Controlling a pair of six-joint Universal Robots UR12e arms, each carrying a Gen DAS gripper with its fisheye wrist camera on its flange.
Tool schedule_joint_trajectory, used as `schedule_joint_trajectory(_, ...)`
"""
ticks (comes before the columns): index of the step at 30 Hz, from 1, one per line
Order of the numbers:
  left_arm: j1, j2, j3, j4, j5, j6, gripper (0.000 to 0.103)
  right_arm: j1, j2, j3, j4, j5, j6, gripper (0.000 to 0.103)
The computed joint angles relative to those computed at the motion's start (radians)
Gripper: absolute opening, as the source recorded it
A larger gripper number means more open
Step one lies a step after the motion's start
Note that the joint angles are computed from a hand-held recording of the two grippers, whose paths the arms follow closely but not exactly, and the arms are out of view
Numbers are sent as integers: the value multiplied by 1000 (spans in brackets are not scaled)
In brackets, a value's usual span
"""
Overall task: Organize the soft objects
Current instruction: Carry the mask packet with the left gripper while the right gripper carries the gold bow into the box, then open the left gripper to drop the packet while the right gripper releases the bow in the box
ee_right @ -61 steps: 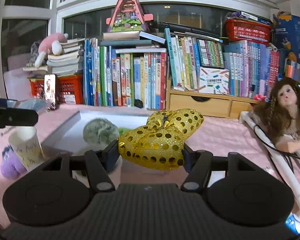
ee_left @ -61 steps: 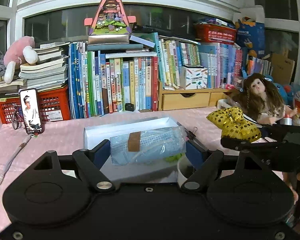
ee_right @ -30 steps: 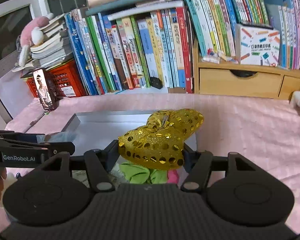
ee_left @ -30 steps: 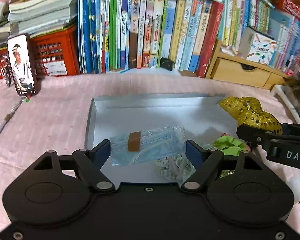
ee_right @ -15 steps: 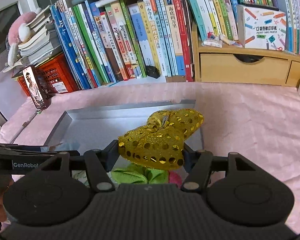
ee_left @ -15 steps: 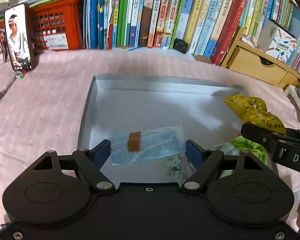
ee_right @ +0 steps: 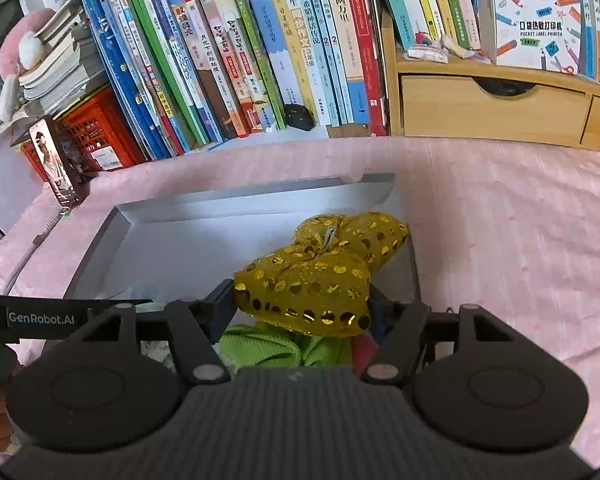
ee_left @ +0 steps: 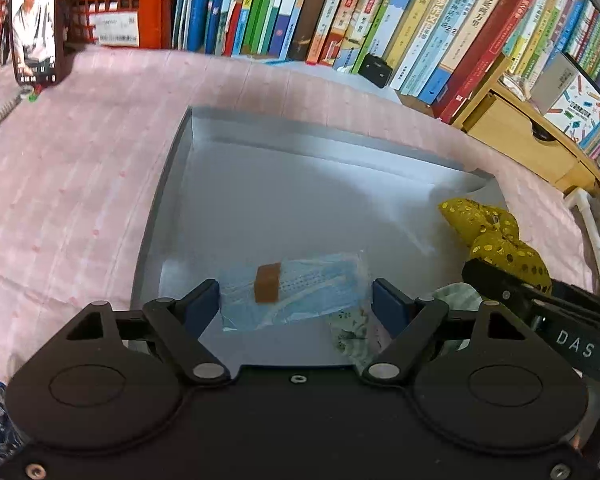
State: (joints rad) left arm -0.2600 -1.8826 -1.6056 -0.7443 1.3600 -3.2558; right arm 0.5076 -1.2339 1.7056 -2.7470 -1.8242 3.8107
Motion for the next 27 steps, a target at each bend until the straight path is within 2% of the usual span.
schedule_joint_trajectory(2, 2, -1, 5, -15, -7, -7, 82, 1, 1, -1, 1, 3, -3, 71)
schedule_joint_trajectory(7, 6, 1, 9, -42, -18, -15, 86, 3, 0, 0, -6, 13, -7, 81)
schedule_joint_trajectory(17, 15, 15, -1, -59, -56, -22, 88, 7, -15, 14, -38, 23, -4, 88)
schedule_joint_trajectory(27, 21, 51, -44, 15, -78, 23, 91, 21, -36, 32, -75, 6, -8, 90)
